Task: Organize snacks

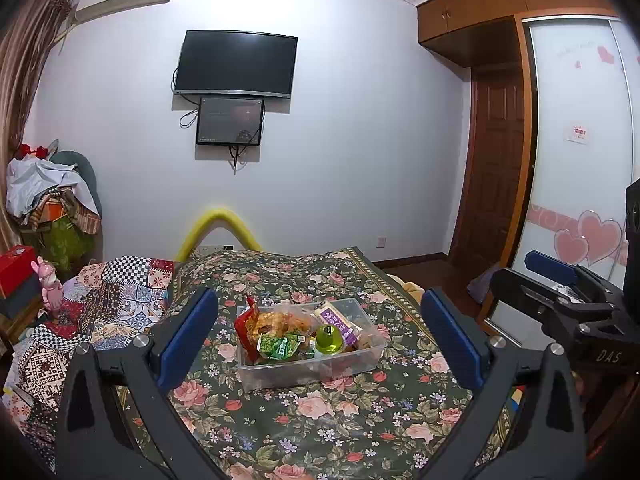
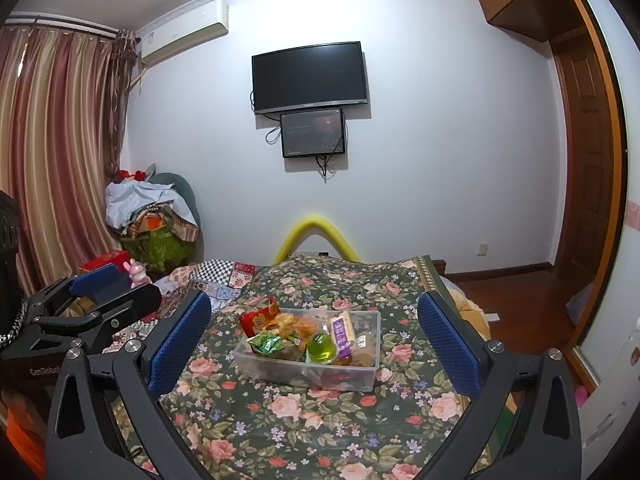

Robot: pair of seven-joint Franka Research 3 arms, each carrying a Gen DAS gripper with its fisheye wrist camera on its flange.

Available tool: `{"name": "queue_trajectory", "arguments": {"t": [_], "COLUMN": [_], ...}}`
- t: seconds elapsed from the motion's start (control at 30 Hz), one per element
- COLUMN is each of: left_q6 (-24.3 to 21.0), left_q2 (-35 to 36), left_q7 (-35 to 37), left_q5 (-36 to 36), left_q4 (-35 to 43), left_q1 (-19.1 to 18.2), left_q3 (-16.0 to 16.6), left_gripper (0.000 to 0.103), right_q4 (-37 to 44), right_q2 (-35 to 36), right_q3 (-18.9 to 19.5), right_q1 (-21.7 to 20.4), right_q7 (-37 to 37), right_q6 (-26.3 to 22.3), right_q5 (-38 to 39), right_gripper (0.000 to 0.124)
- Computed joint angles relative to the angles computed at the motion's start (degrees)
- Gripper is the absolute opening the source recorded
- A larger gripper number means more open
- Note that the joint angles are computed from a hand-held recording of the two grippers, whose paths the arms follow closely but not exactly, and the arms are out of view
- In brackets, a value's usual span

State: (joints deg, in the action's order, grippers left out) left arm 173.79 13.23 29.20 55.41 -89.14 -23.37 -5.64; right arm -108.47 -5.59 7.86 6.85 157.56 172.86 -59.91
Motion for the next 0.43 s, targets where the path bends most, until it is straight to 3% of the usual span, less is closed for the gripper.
{"name": "queue_trajectory", "arguments": {"t": [0.43], "left_q6": [-0.09], "left_q2": [-0.05], "left_q7": [1.82], "left_q5": [-1.66], "left_q4": [-0.48], "left_q1": [0.35], "left_q3": [-0.66], "left_gripper": [0.103], "right_q4": [-0.34], "right_q2": [0.32], "right_q3": [-0.35], "right_q1": [0.24], "right_q7": [-2.13], "right_q6": [0.15], "right_q5": [2.44], "right_gripper": [0.103]}}
